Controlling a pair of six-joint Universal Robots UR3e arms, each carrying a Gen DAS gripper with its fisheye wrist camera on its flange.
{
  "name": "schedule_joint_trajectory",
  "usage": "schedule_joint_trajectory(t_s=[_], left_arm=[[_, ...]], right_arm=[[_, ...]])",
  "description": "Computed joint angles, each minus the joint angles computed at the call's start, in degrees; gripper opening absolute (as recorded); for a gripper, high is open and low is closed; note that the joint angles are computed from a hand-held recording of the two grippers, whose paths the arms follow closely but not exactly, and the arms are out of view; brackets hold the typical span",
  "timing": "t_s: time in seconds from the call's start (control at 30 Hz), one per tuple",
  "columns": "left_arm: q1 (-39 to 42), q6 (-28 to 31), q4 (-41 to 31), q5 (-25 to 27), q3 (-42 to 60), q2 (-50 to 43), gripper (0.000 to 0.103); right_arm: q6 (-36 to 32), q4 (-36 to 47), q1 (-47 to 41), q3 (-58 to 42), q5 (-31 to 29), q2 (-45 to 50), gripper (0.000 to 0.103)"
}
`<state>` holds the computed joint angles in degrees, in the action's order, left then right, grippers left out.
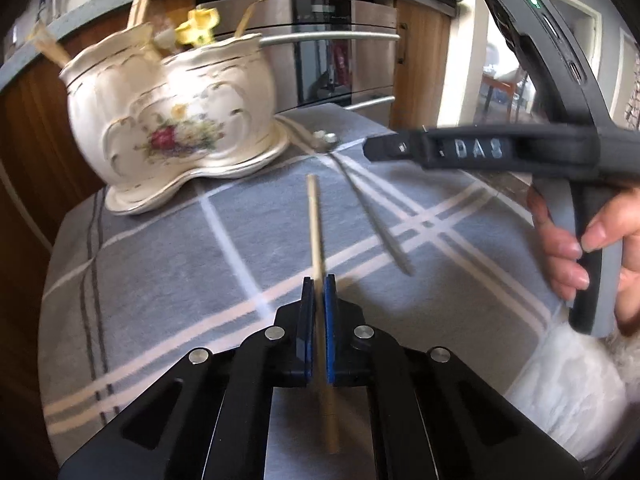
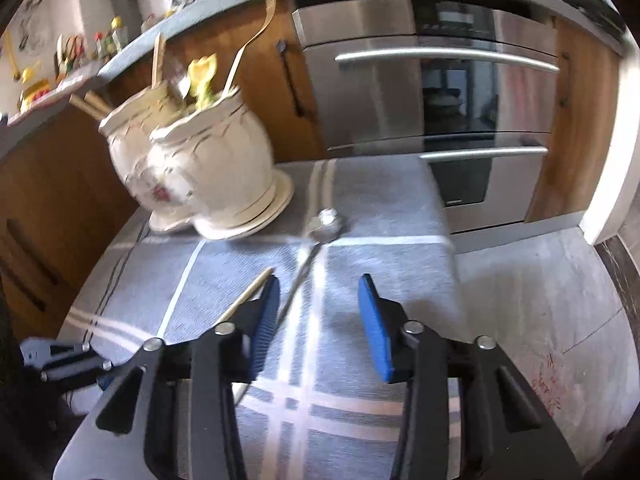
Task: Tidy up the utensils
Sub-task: 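Grasp the last wooden chopstick with the left tool while the right tool grasps the silver spoon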
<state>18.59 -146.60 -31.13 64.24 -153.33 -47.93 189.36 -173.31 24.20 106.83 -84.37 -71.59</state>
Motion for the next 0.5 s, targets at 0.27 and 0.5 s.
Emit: schedule_joint_trajectory(t_s=[0.27, 0.5], left_arm=[[8.3, 4.5, -7.1, -3.1, 1.5, 2.6, 0.005], [-0.8, -1.7, 4.5, 1.7, 7.2, -12.7, 0.017]], right_arm=[[-1.1, 13.4, 3.7, -14.0, -5.1, 7.3, 0.03], [-2.9, 18.9, 6.1, -20.6, -10.7, 10.5, 0.018]])
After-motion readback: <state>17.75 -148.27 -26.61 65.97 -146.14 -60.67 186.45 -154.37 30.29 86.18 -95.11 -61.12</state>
